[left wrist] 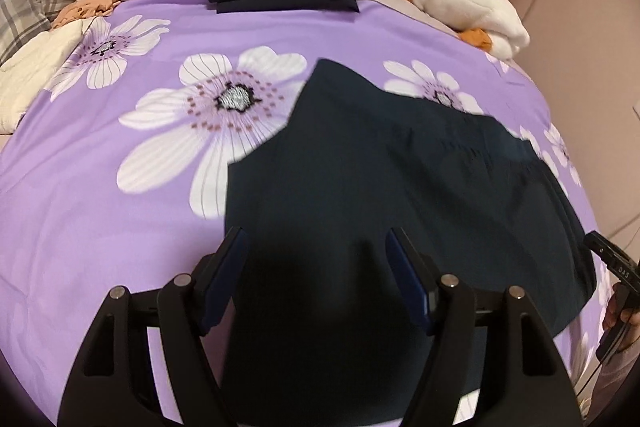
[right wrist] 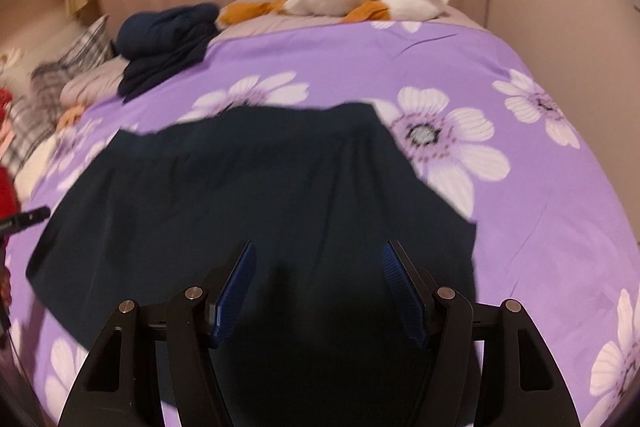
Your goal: Fold large clothes
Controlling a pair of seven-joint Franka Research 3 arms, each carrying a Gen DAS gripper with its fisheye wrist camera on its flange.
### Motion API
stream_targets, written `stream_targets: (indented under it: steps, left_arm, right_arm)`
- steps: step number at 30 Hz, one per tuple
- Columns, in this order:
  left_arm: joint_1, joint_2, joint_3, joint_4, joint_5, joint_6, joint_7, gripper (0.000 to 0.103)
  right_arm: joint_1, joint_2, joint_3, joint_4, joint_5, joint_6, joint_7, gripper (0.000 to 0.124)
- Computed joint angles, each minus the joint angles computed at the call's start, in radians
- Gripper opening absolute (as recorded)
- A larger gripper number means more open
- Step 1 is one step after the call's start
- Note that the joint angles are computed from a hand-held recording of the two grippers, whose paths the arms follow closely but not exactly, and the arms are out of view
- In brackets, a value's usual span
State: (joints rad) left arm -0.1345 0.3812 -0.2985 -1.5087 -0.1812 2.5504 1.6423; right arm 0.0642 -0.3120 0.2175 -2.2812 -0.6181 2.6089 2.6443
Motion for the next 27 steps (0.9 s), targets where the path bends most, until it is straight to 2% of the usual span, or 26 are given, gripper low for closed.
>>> stream_targets:
  steps: [9,13,21,27]
  left_arm:
    - [-0.025,-0.034,0.017,-0.09,0.062,0.013,-0.04,0.07]
    - [-0.022,-0.046,0.019,-0.11,0.064,0.012,-0.058,0.07]
    - [-0.024,-0.078,0.033,-0.153,0.087,0.014,-0.091,0.072]
    - [0.007,-0.104,0.031,-0.183,0.023,-0.01,-0.105,0.074]
  right_arm:
    - [0.03,0.025,-0.006,-0.022,0.05,-0.017,0.023,0.067]
    - [0.031,0.005,-0.01,-0.037,0.057,-0.034,0.033,0.067]
    - [0.008,-0.063,0.003,-0.113,0.086,-0.007,0.066,0.067]
    - [-0.01,-0.091,0.027,-0.131,0.099,-0.02,0.068,0.067]
